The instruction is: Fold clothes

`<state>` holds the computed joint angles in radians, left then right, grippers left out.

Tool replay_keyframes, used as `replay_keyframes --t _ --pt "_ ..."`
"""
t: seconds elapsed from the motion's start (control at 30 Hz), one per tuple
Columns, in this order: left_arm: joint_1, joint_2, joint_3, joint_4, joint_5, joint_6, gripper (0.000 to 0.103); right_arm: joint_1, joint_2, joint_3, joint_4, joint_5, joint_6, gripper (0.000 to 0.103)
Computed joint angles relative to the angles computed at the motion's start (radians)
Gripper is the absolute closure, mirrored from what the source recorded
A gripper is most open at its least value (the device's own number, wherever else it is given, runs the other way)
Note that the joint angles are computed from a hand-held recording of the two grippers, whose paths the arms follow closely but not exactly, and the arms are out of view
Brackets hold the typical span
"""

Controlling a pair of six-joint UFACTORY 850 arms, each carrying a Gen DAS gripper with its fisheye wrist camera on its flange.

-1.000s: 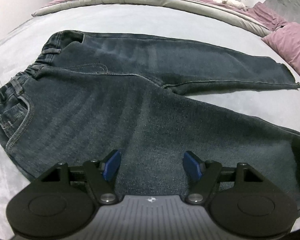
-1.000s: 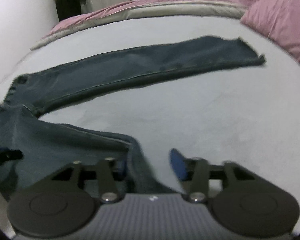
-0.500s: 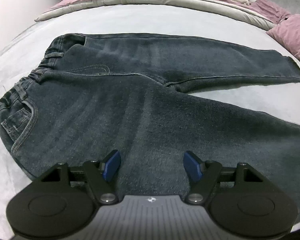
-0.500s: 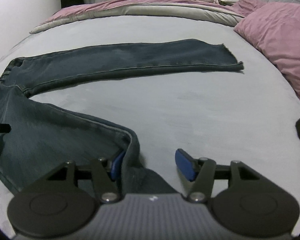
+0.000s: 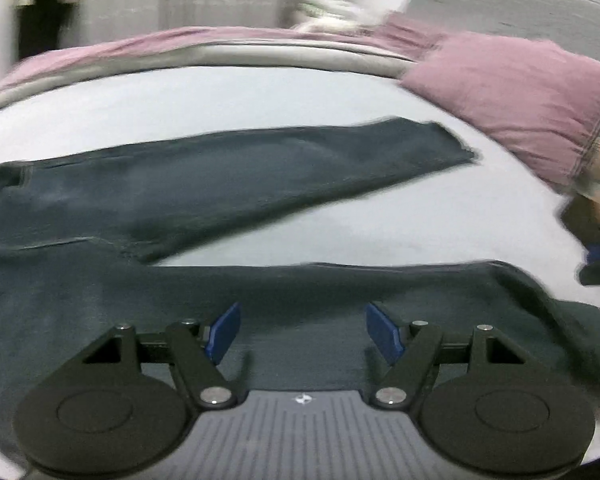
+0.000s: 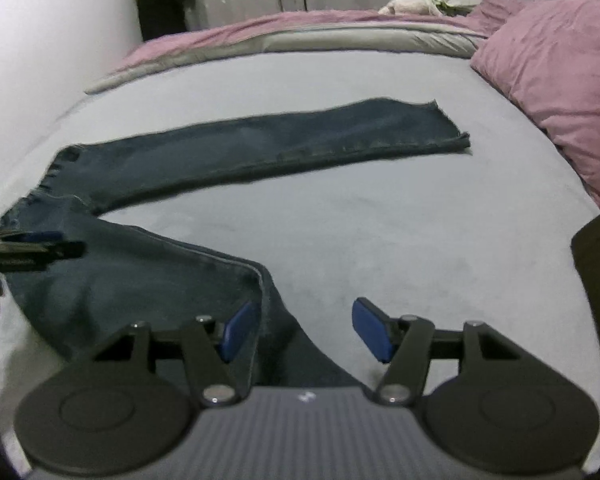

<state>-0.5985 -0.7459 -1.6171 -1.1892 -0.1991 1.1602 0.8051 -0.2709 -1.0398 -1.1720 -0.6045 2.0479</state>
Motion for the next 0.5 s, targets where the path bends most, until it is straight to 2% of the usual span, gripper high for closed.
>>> replay_keyframes --t 0.2,0.43,0.5 --pt "-0.037 -0.044 -0.068 0.006 -0.163 0.016 0.033 0.019 0.079 0.075 0.005 -0.001 -0.030 0.044" --pt "-0.069 -0.090 -0.130 -0.022 -0.285 0.032 0.043 0.051 0.138 0.152 -0.050 0.106 -0.085 0.044" --pt "-0.074 -0.111 -0.156 -0.022 -0.323 0.032 0.049 0.062 0.141 0.158 -0.050 0.135 -0.113 0.045"
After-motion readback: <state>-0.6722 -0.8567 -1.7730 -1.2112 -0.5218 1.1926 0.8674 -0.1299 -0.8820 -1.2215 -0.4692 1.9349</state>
